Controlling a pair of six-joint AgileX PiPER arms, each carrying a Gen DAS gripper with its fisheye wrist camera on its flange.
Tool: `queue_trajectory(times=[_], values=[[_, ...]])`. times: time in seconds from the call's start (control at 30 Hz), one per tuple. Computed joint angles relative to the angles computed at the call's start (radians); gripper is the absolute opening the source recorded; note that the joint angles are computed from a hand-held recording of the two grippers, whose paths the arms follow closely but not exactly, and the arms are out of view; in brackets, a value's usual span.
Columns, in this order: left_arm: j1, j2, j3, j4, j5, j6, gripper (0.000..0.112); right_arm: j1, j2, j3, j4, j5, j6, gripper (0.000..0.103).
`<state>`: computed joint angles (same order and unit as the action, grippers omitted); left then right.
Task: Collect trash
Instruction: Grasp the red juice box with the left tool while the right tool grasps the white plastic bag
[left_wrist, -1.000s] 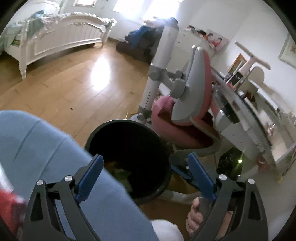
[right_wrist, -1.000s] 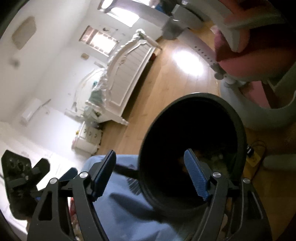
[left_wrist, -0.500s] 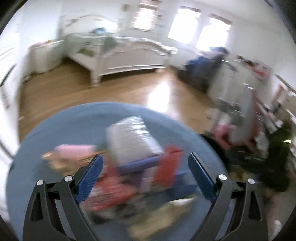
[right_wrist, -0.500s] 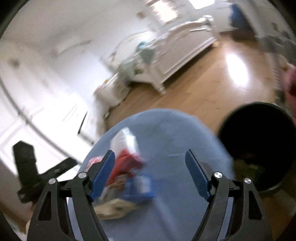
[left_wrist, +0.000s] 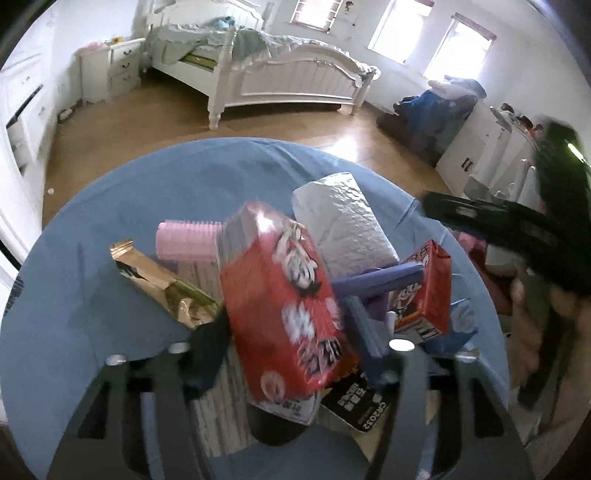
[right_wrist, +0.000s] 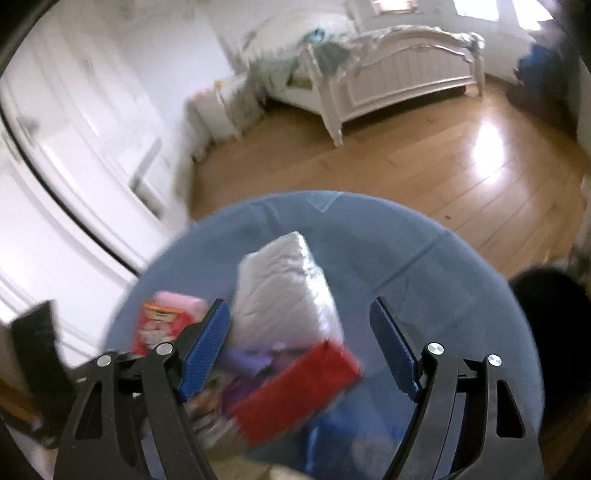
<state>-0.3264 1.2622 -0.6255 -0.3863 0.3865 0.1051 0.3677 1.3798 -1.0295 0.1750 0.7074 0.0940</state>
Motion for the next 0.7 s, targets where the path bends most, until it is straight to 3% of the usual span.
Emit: queue_trajectory(times=[0.07,0.17,0.27,0.33,0.37,0.5,0.7], values=[[0.003,-0.011,0.011,0.008,-0.008,-0.001,0.034,0.026,0.136,-0.111,-0.062,0.069,0.003,0.078],[0.093,-0.03,0.038,-0.195,0.021,0.231,0.033,0.066,0.287,-0.253,-0.111,0.167,-0.014,0.078],[0.128,-0.059,0.054,-0.263,0.029,0.333,0.033,0.07,0.362,-0.307,-0.074,0.205,-0.068,0.077],[0.176,-0.084,0.071,-0.377,0.053,0.466,0.032,0.064,0.358,-0.298,-0.013,0.196,-0.128,0.059],[0.197,-0.093,0.08,-0.421,0.061,0.52,0.032,0.07,0.355,-0.3,0.001,0.198,-0.135,0.039],[0.248,-0.129,0.104,-0.536,0.087,0.644,0.032,0.145,0.257,-0.219,-0.102,0.115,-0.068,0.016],[0.281,-0.22,0.129,-0.587,0.112,0.682,0.032,0.134,-0.068,-0.007,0.029,-0.126,-0.081,0.015]])
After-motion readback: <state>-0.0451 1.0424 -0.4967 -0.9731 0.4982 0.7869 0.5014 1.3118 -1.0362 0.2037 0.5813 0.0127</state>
